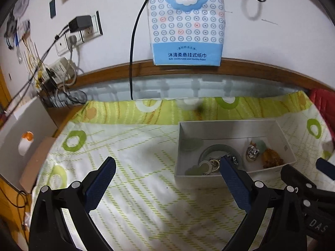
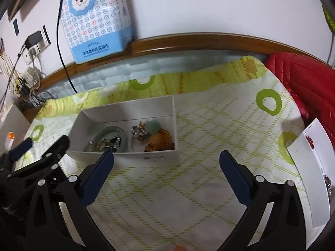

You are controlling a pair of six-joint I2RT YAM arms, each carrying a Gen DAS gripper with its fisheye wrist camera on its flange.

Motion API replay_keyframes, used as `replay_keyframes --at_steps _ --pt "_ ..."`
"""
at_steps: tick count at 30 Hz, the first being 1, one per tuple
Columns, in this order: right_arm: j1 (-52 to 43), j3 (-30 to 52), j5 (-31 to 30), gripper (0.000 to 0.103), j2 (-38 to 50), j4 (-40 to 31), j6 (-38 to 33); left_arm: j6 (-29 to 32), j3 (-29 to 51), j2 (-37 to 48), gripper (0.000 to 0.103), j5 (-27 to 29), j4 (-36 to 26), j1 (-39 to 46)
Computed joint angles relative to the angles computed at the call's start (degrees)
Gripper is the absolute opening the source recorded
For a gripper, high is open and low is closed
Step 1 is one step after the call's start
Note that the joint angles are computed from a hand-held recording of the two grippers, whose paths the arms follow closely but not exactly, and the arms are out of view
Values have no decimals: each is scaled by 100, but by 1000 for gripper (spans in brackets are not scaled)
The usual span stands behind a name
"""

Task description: Organize jewelry

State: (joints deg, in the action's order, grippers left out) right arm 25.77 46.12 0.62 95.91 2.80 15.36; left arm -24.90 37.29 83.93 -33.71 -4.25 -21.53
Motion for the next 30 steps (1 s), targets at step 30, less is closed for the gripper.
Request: replay_keyframes --at_steps 30 --pt "414 233 883 98 128 -85 16 -172 193 179 99 -82 -312 145"
